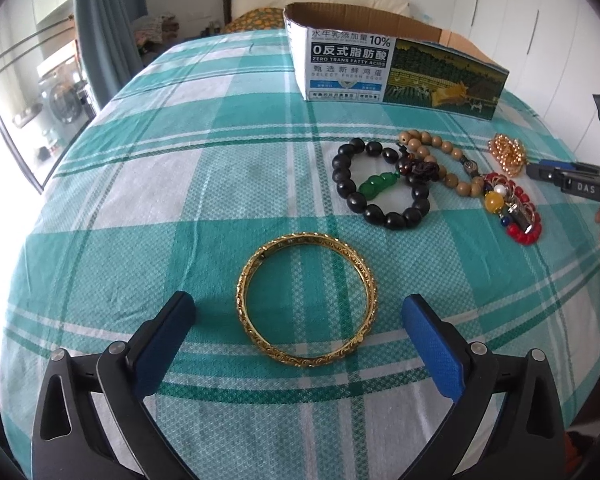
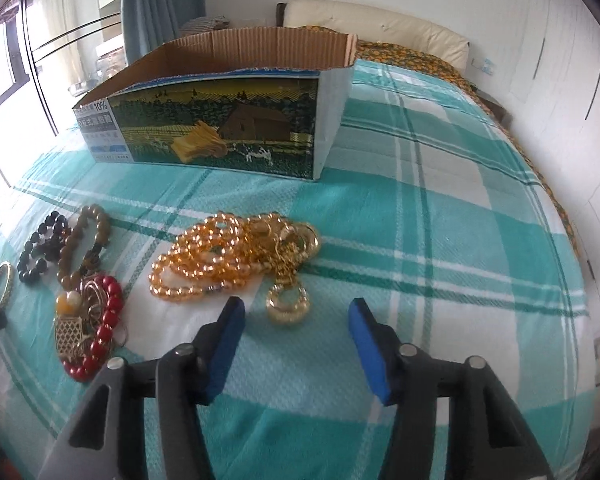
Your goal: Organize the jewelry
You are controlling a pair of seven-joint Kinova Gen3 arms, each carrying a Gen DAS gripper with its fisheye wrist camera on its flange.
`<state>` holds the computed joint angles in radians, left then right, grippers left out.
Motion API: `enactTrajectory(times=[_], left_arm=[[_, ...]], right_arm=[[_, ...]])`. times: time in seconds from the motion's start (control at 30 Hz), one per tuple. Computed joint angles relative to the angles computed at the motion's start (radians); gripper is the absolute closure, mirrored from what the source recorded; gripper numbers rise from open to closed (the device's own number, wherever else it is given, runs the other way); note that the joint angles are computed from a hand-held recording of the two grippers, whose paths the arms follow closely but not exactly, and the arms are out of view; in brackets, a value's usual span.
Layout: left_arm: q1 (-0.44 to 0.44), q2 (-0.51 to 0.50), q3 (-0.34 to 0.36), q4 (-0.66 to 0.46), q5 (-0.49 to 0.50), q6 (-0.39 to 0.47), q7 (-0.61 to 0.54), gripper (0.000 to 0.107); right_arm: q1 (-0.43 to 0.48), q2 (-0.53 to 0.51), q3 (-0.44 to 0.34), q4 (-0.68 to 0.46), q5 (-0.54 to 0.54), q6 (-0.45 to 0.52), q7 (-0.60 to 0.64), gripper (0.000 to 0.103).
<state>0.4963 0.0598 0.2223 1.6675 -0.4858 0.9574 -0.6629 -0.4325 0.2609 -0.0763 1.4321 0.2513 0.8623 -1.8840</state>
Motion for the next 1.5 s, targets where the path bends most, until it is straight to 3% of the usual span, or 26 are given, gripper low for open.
enactTrajectory(times=[0.03, 0.07, 0.23, 0.57, 0.77, 0.8, 0.87, 0.97, 1.17, 1.37, 1.5], left_arm=[[-0.001, 0.0, -0.001, 0.0, 0.001, -0.002, -0.001, 0.005], [-0.001, -0.001, -0.001, 0.001, 0.002, -0.003, -0.001, 0.005], [0.0, 0.001, 0.001, 0.0, -0.001, 0.002, 0.0, 0.005], [0.004, 0.004, -0.001, -0.004, -0.004, 0.009, 0.001, 0.005], [0.006, 0.006, -0.001, -0.007, -0.006, 0.012, 0.0, 0.005], [0.006, 0.007, -0.001, -0.007, -0.005, 0.012, -0.001, 0.005], [0.006, 0.007, -0.002, -0.008, -0.005, 0.013, -0.001, 0.005], [0.008, 0.01, -0.001, -0.011, -0.004, 0.019, -0.003, 0.005], [0.019, 0.007, 0.002, -0.006, -0.019, 0.028, 0.025, 0.005], [0.019, 0.015, 0.003, -0.026, -0.006, 0.055, 0.024, 0.005], [0.023, 0.012, 0.001, -0.018, -0.013, 0.048, 0.032, 0.005]], right_arm=[[0.018, 0.006, -0.018, -0.01, -0.017, 0.001, 0.034, 0.063], [0.017, 0.011, -0.018, -0.023, -0.024, 0.016, 0.051, 0.081], [-0.001, -0.025, -0.008, -0.022, -0.032, 0.051, 0.034, 0.08], [0.082, -0.198, -0.032, 0.073, -0.143, 0.072, 0.05, 0.08], [0.081, -0.277, -0.068, 0.227, -0.057, 0.091, -0.046, 0.078], [0.081, -0.294, -0.073, 0.257, -0.047, 0.076, -0.074, 0.075], [0.087, -0.333, -0.086, 0.313, -0.032, 0.034, -0.141, 0.037], [0.097, -0.383, -0.121, 0.378, 0.013, -0.023, -0.217, 0.035], [0.074, -0.364, -0.211, 0.401, 0.185, 0.036, -0.385, 0.035], [0.04, -0.378, -0.228, 0.444, 0.282, 0.04, -0.576, 0.026], [0.029, -0.378, -0.222, 0.454, 0.293, 0.032, -0.613, 0.019]])
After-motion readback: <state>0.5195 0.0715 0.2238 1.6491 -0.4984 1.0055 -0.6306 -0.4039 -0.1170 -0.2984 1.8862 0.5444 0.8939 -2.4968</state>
